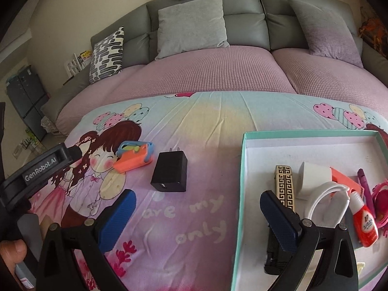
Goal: Organize rigid objects
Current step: 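Grasp the orange-blue toy knife with the left tool while the right tool grasps the black charger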
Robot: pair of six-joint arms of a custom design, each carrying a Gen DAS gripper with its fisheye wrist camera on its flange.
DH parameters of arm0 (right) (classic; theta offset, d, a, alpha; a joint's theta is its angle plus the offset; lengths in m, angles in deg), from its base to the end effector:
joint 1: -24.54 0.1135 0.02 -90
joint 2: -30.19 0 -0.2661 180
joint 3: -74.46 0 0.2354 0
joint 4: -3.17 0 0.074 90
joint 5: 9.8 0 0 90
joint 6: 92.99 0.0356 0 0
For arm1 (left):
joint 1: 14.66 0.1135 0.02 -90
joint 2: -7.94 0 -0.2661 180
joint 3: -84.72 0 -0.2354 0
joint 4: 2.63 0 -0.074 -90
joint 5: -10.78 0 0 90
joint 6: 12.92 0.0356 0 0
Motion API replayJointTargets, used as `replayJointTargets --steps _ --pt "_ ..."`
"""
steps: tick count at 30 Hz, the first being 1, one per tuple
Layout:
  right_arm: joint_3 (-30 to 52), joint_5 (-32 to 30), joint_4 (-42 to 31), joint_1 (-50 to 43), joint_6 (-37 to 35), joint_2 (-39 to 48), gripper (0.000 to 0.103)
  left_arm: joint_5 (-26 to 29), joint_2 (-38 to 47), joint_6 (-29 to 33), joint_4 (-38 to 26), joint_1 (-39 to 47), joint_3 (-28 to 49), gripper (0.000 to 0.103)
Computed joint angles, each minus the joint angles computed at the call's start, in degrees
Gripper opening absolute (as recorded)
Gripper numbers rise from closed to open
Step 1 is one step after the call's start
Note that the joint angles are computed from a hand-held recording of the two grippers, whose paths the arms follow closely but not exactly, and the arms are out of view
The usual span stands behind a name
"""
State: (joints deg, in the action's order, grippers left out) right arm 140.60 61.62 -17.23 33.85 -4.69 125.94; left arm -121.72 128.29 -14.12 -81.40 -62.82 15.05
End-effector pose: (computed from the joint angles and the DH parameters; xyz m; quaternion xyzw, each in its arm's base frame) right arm 0.3145 0.0631 0.1794 -0.1439 0.9178 0.1738 0.3266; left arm 0.2770 -0.2733 0.2019 -0.3454 0.8656 0.1166 0.3433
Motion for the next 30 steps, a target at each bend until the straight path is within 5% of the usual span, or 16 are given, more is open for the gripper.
replayJointTargets --steps 6,18,30 --pt "-0.8 2.7 2.6 2.3 0.8 0.9 0.103 2.7 0.7 4.8 1.7 3.2 -1.4 0.102" --pt "-2.6 7.0 7.9 5.2 0.9 0.6 0.103 9.7 -4.7 17.2 23.7 6.7 -15.7 0.102" --pt "2.1 9.9 5.2 9.8 0.7 4.4 0.101 12.4 -6.1 16.3 24.7 8.5 -20.6 0.102"
